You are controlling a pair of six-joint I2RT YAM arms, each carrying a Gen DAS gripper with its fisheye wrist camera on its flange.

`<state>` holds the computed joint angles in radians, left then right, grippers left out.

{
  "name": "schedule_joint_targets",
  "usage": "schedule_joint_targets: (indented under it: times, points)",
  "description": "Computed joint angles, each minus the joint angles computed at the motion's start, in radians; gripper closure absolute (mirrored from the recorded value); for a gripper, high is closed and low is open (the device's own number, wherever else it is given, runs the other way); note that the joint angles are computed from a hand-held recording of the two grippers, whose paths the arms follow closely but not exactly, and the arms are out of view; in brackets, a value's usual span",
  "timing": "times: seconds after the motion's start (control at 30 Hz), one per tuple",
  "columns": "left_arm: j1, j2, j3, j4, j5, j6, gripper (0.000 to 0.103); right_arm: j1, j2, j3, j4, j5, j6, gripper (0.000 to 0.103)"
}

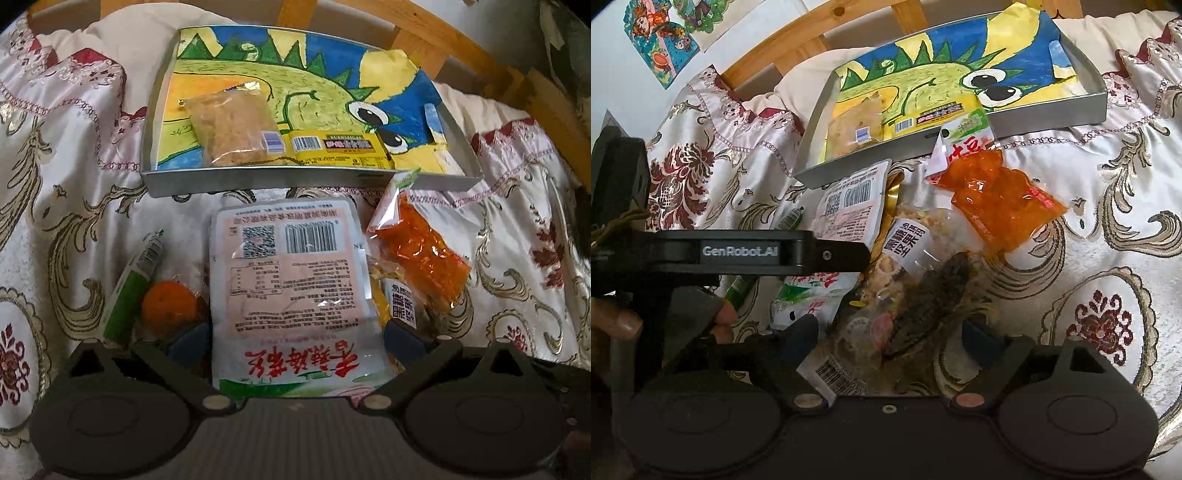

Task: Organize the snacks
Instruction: 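Move left tool toward white red-text packet while right tool approaches dark meat stick, then grasp and lift white packet with left gripper while right gripper lifts meat stick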

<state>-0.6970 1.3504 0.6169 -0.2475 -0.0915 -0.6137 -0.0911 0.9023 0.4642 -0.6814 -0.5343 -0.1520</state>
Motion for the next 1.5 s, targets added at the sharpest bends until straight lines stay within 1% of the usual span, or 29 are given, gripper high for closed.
schedule_joint_targets:
  times: [0.2,0.37,0.43,0.53,0.6,0.73,0.9,0.97,1.0,1.1,1.17,1.27,1.37,1.43,1.47,1.5]
  points:
    - [-0.001,-0.005,-0.011,0.011,0.005,0.016,0.001,0.019,-0.007,-0.006,0.013,0.012,0.000,0.015]
    - [0.017,-0.013,-0.028,0.021,0.034,0.017,0.001,0.036,-0.002,-0.015,0.039,0.028,0.006,0.015]
    - [0.035,-0.020,-0.040,0.031,0.059,-0.015,0.003,0.036,-0.003,-0.016,0.044,0.030,0.011,0.017]
    - [0.055,-0.031,-0.051,0.036,0.081,-0.033,0.004,0.030,-0.007,-0.019,0.045,0.026,0.011,0.021]
    - [0.055,-0.032,-0.055,0.039,0.080,-0.033,0.005,0.025,-0.008,-0.018,0.040,0.019,0.011,0.025]
    - [0.052,-0.031,-0.050,0.035,0.079,-0.038,0.005,0.022,-0.015,-0.016,0.027,0.010,0.017,0.029]
    - [0.070,-0.043,-0.051,0.027,0.099,-0.057,0.005,-0.012,0.004,-0.002,0.004,-0.034,0.025,0.035]
    - [0.079,-0.045,-0.053,0.028,0.108,-0.064,0.005,-0.026,0.015,0.004,-0.004,-0.052,0.030,0.035]
    - [0.084,-0.046,-0.054,0.030,0.113,-0.068,0.005,-0.043,0.038,0.011,-0.012,-0.080,0.027,0.032]
    - [0.096,-0.046,-0.059,0.037,0.128,-0.082,0.005,-0.115,0.098,0.022,-0.023,-0.175,0.052,0.029]
    - [0.098,-0.045,-0.058,0.038,0.130,-0.084,0.005,-0.123,0.111,0.028,-0.021,-0.183,0.062,0.030]
    - [0.088,-0.043,-0.054,0.032,0.120,-0.082,0.005,-0.106,0.104,0.029,-0.017,-0.167,0.068,0.031]
    - [0.079,-0.041,-0.048,0.023,0.109,-0.079,0.005,-0.092,0.092,0.026,-0.014,-0.147,0.063,0.035]
    - [0.078,-0.041,-0.046,0.020,0.107,-0.082,0.005,-0.087,0.081,0.023,-0.011,-0.133,0.060,0.042]
    - [0.077,-0.040,-0.044,0.017,0.103,-0.084,0.005,-0.083,0.072,0.023,-0.009,-0.125,0.060,0.052]
    - [0.077,-0.042,-0.045,0.016,0.103,-0.084,0.005,-0.083,0.069,0.021,-0.006,-0.121,0.056,0.061]
